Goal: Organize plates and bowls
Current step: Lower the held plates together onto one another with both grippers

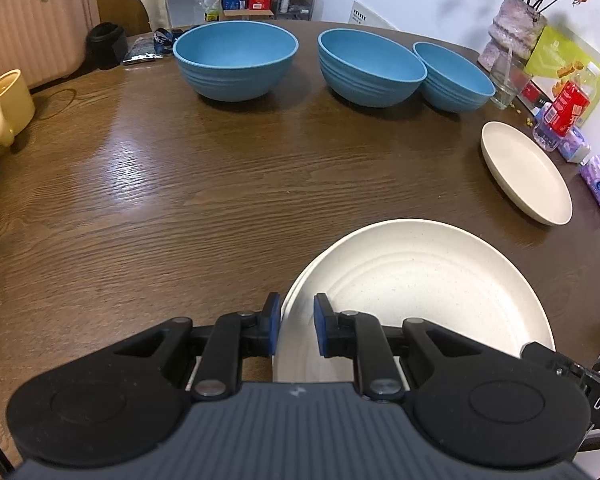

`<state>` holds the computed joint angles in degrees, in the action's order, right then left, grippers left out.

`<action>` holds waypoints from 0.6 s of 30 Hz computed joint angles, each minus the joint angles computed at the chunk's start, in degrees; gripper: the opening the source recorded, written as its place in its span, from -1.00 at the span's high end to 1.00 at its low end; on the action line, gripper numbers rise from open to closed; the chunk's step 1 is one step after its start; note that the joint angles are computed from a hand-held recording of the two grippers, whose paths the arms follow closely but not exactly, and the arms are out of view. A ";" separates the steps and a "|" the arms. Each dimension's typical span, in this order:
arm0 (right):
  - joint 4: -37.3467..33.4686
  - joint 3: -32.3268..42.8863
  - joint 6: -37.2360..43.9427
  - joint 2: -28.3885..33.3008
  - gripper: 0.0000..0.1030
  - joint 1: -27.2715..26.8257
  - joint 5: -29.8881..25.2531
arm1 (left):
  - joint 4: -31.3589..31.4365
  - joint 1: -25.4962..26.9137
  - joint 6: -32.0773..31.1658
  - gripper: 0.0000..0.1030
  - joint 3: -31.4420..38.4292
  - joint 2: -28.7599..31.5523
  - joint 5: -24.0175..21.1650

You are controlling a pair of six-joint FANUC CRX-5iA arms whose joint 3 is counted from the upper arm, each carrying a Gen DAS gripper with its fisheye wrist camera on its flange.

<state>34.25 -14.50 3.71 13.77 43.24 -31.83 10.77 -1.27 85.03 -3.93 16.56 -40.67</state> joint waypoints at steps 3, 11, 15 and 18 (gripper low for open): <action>-0.44 0.79 0.50 0.79 0.89 -0.06 -0.57 | 0.07 -0.08 -0.25 0.65 0.78 0.94 -0.28; -0.72 2.12 1.39 2.21 0.89 -0.27 -1.70 | 0.40 -0.28 -1.39 0.65 2.27 2.70 -0.72; -1.11 2.67 1.93 2.75 0.89 -0.39 -2.07 | 0.29 -0.31 -1.71 0.65 2.92 3.37 -0.97; -1.39 3.09 2.51 3.14 0.89 -0.43 -2.32 | 0.01 -0.41 -1.66 0.65 3.25 3.67 -1.16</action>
<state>32.86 -11.41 6.22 16.91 42.81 -34.15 10.79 -1.69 83.38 -0.68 20.23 -41.82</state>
